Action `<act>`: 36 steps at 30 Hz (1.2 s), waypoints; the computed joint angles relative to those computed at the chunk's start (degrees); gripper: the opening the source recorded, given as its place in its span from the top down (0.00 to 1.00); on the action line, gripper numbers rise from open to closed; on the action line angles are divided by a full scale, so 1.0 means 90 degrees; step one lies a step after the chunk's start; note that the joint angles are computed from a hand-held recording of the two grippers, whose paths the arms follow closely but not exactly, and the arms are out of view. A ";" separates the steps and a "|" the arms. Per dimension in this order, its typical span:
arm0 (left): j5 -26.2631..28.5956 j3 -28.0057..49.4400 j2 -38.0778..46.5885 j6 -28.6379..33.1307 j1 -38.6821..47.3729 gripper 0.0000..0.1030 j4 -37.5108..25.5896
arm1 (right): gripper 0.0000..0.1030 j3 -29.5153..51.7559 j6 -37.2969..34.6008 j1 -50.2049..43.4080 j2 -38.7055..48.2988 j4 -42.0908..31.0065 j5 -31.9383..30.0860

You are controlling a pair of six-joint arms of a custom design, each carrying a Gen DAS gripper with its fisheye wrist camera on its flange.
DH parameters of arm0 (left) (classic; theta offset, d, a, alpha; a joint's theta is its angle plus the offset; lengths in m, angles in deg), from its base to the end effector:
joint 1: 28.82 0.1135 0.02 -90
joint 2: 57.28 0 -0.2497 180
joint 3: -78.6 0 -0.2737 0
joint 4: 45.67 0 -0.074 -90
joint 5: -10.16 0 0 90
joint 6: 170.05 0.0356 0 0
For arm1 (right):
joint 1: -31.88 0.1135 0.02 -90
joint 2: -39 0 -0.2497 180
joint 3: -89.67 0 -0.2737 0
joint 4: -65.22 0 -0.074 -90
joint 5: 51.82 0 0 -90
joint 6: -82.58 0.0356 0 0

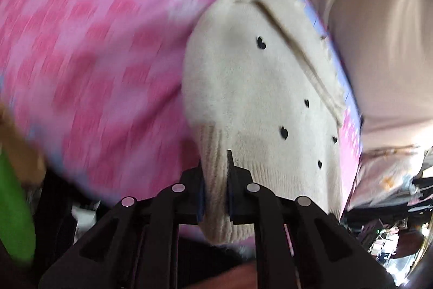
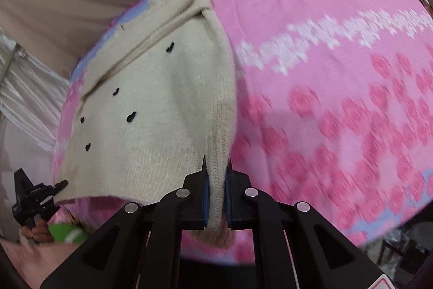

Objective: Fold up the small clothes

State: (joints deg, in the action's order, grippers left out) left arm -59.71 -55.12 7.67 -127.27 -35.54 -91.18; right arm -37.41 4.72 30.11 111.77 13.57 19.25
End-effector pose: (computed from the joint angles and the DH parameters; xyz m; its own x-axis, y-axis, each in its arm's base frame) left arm 0.2174 -0.0380 0.1554 -0.7971 -0.6000 -0.0684 -0.4804 0.6987 -0.5301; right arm 0.2379 0.0042 0.1569 -0.9422 0.2281 -0.2455 0.1273 0.9213 0.3675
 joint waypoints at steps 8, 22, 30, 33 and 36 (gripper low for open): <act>-0.0043 -0.0066 -0.2124 -0.0522 -0.0243 0.90 -0.2444 | 0.93 -0.0168 -0.1653 -0.0329 -0.0861 -0.2564 -0.0492; -0.1435 0.6184 0.5341 0.0828 -0.0135 0.84 0.1592 | 0.84 0.5866 0.1952 -0.0138 0.5212 0.1585 -0.0725; -0.2005 0.7528 0.6563 0.1093 0.0141 0.75 0.0991 | 0.68 0.5343 0.2344 -0.0299 0.4763 0.2266 -0.0194; -0.2269 0.6255 0.5588 0.1509 0.0271 0.39 0.1384 | 0.48 0.3935 0.1860 -0.0297 0.3817 0.2665 -0.0148; -0.1984 0.5096 0.4994 0.1605 0.0511 0.38 0.1606 | 0.43 0.3112 0.1453 -0.0090 0.3517 0.2615 0.0298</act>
